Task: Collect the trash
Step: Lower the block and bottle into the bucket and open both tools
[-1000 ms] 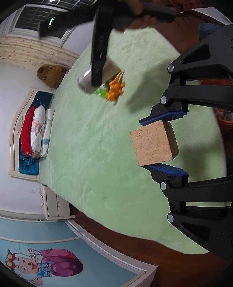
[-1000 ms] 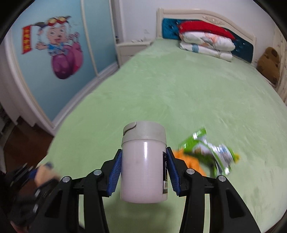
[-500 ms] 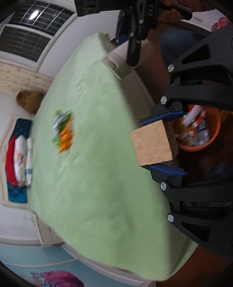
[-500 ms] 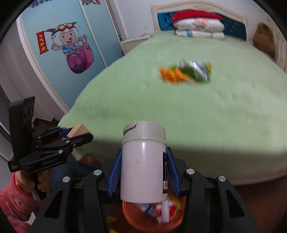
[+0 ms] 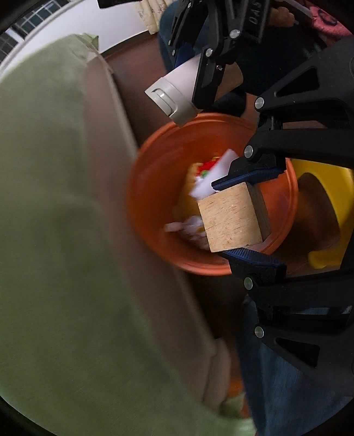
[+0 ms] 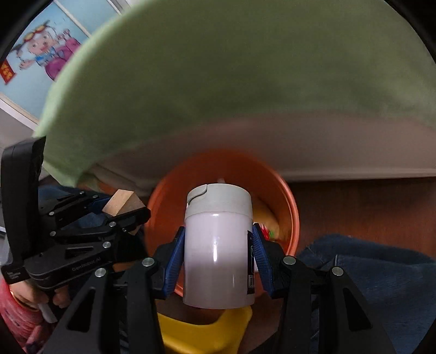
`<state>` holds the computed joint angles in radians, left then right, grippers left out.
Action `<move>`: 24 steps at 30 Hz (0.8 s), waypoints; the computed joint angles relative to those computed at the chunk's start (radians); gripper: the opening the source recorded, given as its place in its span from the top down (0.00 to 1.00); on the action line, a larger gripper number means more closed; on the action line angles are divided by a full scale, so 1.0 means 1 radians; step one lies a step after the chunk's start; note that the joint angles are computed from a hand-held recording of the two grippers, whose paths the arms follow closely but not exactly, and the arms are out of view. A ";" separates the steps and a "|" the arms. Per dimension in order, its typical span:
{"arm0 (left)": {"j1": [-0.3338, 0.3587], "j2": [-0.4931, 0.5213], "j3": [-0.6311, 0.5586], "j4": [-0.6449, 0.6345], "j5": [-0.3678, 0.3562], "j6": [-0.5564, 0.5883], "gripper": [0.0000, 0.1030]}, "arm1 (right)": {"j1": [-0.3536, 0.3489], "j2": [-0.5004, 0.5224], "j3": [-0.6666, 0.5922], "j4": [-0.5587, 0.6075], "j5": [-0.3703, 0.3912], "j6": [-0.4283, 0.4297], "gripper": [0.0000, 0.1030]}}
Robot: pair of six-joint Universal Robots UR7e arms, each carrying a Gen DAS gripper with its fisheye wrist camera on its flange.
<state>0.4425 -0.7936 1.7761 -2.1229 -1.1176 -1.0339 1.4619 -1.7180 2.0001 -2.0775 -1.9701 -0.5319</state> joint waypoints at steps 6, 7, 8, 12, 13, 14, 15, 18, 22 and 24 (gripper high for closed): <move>0.026 -0.011 0.022 0.019 -0.016 -0.081 0.27 | -0.009 -0.004 0.036 -0.047 -0.030 -0.008 0.32; 0.028 -0.015 0.023 0.026 -0.014 -0.086 0.27 | -0.013 -0.007 0.036 -0.046 -0.023 -0.008 0.32; 0.029 -0.018 0.024 0.030 -0.012 -0.090 0.26 | -0.017 -0.010 0.035 -0.043 -0.017 -0.001 0.32; 0.024 -0.029 0.028 0.035 -0.005 -0.107 0.25 | -0.044 -0.011 0.022 -0.047 0.011 0.011 0.32; 0.026 -0.030 0.027 0.036 -0.002 -0.106 0.25 | -0.041 -0.006 0.015 -0.045 0.011 0.018 0.32; 0.026 -0.031 0.027 0.039 0.001 -0.108 0.25 | -0.047 -0.003 0.009 -0.045 0.012 0.021 0.32; 0.025 -0.032 0.027 0.041 0.004 -0.110 0.25 | -0.045 0.001 0.001 -0.040 0.013 0.031 0.32; 0.017 -0.033 0.025 0.041 0.009 -0.116 0.25 | -0.051 -0.003 -0.016 -0.024 0.021 0.042 0.32; 0.003 -0.035 0.022 0.043 0.025 -0.124 0.25 | -0.044 -0.011 -0.028 -0.014 0.044 0.052 0.32; -0.004 -0.042 0.023 0.045 0.036 -0.127 0.25 | -0.036 -0.015 -0.030 -0.017 0.051 0.050 0.32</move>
